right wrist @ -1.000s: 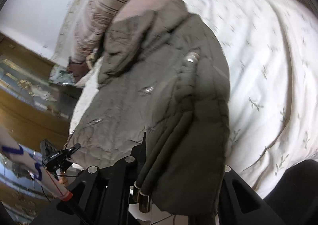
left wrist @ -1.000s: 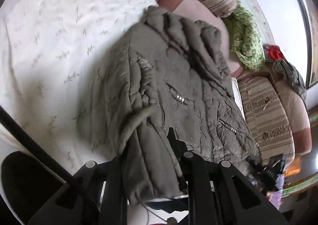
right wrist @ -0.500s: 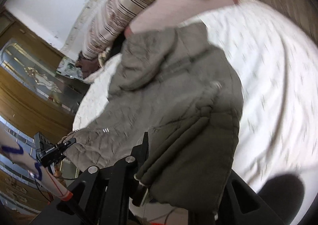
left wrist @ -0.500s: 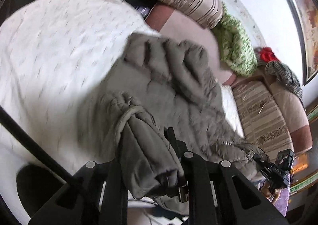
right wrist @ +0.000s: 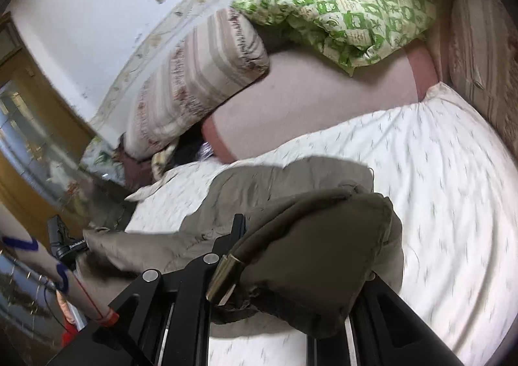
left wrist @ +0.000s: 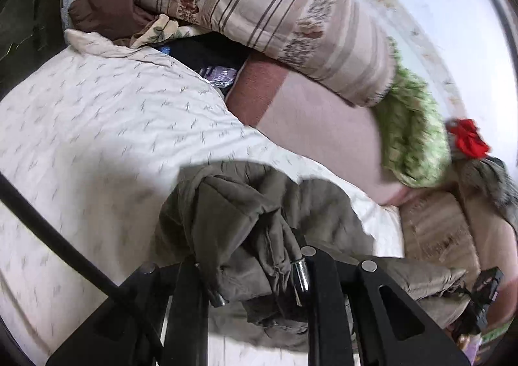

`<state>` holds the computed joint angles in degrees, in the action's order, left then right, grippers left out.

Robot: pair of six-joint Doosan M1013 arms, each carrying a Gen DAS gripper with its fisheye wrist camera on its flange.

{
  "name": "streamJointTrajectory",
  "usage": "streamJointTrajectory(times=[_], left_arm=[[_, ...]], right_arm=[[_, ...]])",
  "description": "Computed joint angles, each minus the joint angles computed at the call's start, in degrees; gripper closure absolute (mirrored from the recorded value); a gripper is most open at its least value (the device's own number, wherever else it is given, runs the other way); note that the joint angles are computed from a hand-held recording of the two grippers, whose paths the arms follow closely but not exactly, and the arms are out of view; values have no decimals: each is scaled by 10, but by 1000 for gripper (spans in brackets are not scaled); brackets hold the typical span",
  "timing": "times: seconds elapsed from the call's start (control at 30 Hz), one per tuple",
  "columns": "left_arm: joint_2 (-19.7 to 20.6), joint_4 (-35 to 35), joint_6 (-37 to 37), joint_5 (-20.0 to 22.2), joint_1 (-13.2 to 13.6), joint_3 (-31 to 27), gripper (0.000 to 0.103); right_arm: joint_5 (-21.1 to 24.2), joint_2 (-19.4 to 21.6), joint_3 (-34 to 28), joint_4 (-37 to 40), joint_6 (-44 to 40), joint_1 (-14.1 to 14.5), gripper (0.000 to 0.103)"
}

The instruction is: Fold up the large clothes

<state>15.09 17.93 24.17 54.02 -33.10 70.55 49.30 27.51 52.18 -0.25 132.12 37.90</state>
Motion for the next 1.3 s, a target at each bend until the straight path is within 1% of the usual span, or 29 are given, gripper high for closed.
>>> streamJointTrajectory(times=[0.17, 0.2, 0.27, 0.3, 0.37, 0.4, 0.43, 0.5, 0.6, 0.7, 0.73, 0.77, 0.83, 0.87, 0.9, 0.93, 0.97, 1.0, 1.03, 1.07, 1.1, 1.17, 1.23, 1.3], left_arm=[[101, -15, 51, 79, 38, -109, 83], [115, -20, 55, 88, 43, -121, 83], [146, -37, 61, 105, 54, -143, 83], [157, -44, 60, 106, 58, -147, 83], [167, -53, 58, 92, 63, -139, 82], [169, -55, 58, 83, 64, -133, 82], [172, -55, 59, 72, 65, -125, 82], [171, -45, 53, 54, 63, -111, 82], [168, -40, 45, 38, 63, -101, 82], [167, -45, 50, 39, 63, -103, 81], [166, -53, 57, 43, 64, -106, 79], [159, -54, 57, 41, 64, -104, 77], [142, -40, 51, 18, 61, -90, 73], [129, -34, 47, 1, 60, -79, 69], [117, -35, 44, -16, 60, -70, 67], [108, -38, 42, -28, 60, -64, 59], [99, -37, 35, -42, 60, -56, 45], [88, -15, 12, -53, 55, -48, 38], [83, 8, -7, -53, 52, -47, 31], [77, 37, -27, -48, 46, -46, 30], [74, 45, -29, -43, 43, -49, 30], [67, 39, -21, -31, 39, -54, 30], [58, 50, -24, -25, 29, -49, 30], [49, 66, -21, -13, 16, -42, 30]], right_arm=[[85, 93, -118, -23, 9, -21, 83], [103, 116, -143, -19, 10, -27, 83], [129, 147, -176, -13, 12, -35, 82], [139, 161, -190, -9, 14, -39, 82], [132, 178, -193, 11, 22, -47, 82], [122, 180, -188, 20, 26, -51, 81], [102, 179, -173, 33, 31, -54, 80], [69, 176, -151, 54, 29, -59, 80], [47, 176, -138, 73, 19, -63, 79], [29, 170, -122, 86, 19, -65, 79], [21, 167, -118, 88, 20, -65, 76], [-3, 157, -101, 94, 18, -65, 75], [-44, 140, -77, 110, 5, -66, 61], [-60, 131, -66, 112, 3, -66, 57], [-71, 124, -59, 108, 4, -65, 46], [-76, 117, -56, 91, 13, -63, 36], [-79, 112, -55, 62, 28, -59, 31], [-73, 110, -62, 27, 44, -54, 22], [-68, 109, -67, 2, 52, -50, 21], [-56, 108, -76, -24, 59, -46, 21], [-41, 108, -86, -45, 65, -41, 20], [-21, 107, -98, -71, 71, -33, 20], [-2, 105, -108, -80, 55, -24, 20], [33, 110, -127, -96, 28, -11, 20]])
